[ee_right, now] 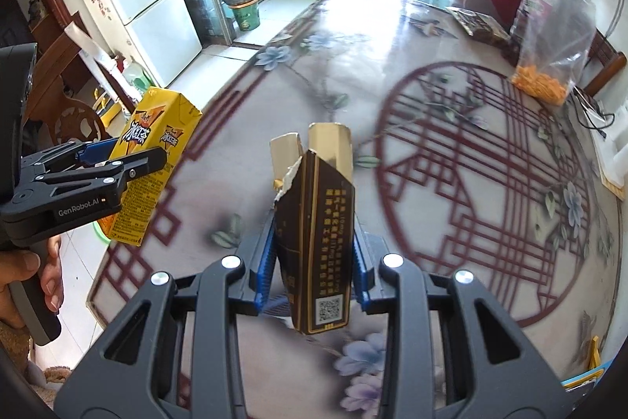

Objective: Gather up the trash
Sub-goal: 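Carry the iced-tea carton and brown box in both grippers over the red bucket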

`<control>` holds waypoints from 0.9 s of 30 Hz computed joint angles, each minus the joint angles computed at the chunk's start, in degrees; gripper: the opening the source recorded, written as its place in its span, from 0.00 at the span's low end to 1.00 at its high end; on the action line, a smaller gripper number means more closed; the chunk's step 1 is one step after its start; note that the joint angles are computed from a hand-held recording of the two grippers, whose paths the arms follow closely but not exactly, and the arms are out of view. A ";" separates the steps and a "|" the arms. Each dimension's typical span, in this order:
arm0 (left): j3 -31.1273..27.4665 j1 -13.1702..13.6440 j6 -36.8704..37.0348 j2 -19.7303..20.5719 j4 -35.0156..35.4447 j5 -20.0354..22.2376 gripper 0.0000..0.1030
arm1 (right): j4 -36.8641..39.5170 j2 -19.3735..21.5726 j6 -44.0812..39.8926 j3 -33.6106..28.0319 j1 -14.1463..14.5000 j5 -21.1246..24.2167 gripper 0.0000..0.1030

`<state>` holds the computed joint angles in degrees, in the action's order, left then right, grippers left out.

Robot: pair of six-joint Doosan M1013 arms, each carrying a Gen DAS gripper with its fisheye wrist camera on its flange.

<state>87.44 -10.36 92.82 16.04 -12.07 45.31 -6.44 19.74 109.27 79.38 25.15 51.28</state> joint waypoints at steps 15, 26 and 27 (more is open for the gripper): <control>1.35 9.00 8.85 -0.51 -5.23 0.82 0.55 | -3.49 5.89 4.06 -8.98 6.94 3.35 0.31; 0.98 12.53 9.74 0.76 -6.27 1.27 0.55 | -3.54 10.12 2.15 -15.57 9.43 5.78 0.31; 0.91 12.80 9.56 0.94 -6.05 1.34 0.55 | -3.29 10.64 1.72 -16.33 9.54 6.07 0.31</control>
